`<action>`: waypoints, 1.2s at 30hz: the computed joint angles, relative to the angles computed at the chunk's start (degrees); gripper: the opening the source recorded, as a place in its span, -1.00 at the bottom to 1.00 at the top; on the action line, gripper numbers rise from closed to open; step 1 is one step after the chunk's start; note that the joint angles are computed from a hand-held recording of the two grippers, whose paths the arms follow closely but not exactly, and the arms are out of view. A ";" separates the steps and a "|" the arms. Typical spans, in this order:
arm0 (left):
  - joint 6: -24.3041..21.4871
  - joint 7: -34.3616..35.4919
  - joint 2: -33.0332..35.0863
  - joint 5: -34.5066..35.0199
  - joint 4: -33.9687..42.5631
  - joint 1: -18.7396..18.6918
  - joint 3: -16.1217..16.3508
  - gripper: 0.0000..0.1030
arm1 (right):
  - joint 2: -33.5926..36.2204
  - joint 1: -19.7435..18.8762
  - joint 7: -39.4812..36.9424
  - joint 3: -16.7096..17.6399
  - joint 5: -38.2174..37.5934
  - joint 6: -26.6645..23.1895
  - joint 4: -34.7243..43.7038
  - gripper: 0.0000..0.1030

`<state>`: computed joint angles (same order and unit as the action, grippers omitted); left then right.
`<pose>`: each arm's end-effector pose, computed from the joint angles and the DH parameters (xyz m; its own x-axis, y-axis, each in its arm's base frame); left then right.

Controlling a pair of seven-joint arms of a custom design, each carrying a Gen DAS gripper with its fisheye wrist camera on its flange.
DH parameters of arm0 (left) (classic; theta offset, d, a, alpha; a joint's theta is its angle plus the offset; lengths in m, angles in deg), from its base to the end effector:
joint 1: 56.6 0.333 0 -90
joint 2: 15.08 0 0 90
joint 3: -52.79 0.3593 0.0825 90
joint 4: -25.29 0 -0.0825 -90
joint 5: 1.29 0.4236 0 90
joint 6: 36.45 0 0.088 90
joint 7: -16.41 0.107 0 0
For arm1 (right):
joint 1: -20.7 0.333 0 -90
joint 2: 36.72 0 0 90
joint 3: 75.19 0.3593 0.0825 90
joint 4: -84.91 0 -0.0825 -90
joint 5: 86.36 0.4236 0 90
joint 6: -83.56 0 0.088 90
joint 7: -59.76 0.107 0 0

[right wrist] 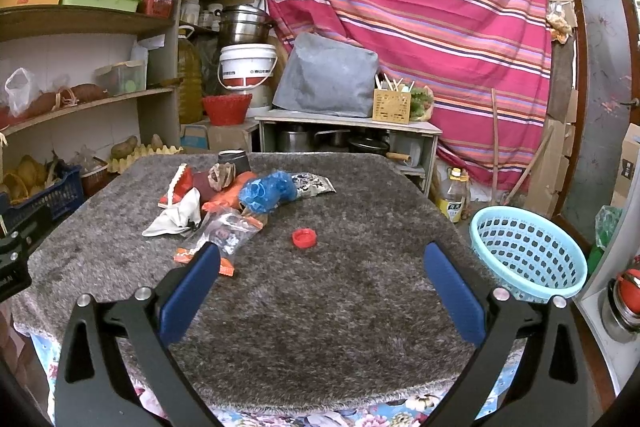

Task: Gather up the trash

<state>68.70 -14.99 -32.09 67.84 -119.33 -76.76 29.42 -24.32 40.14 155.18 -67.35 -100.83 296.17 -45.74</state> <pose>0.3637 -0.2449 0.4142 0.7243 -0.6849 -0.0794 -0.2780 -0.1847 -0.9427 0.5255 0.3030 0.4220 0.5981 -0.8007 0.0340 -0.2644 -0.2372 -0.9348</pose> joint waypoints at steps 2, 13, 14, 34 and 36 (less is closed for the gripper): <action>0.59 0.05 0.17 0.08 0.07 0.12 0.27 0.91 | 0.31 0.19 -0.24 -0.07 0.44 -0.03 0.22 0.93; 6.25 1.69 -0.90 1.96 -0.16 3.00 2.83 0.91 | 3.33 -0.41 0.94 0.35 -1.45 -3.82 5.65 0.93; 7.40 1.93 -0.82 2.28 -0.17 3.57 3.28 0.91 | 4.03 0.26 -0.42 -0.12 -0.46 -4.09 6.57 0.93; 39.53 9.87 13.73 5.93 8.07 18.66 15.34 0.82 | 20.72 4.14 -10.81 -1.65 9.50 -29.89 33.51 0.93; 40.99 11.78 15.56 5.01 9.35 19.06 15.75 0.76 | 21.60 4.43 -10.97 -1.85 10.00 -31.49 34.86 0.93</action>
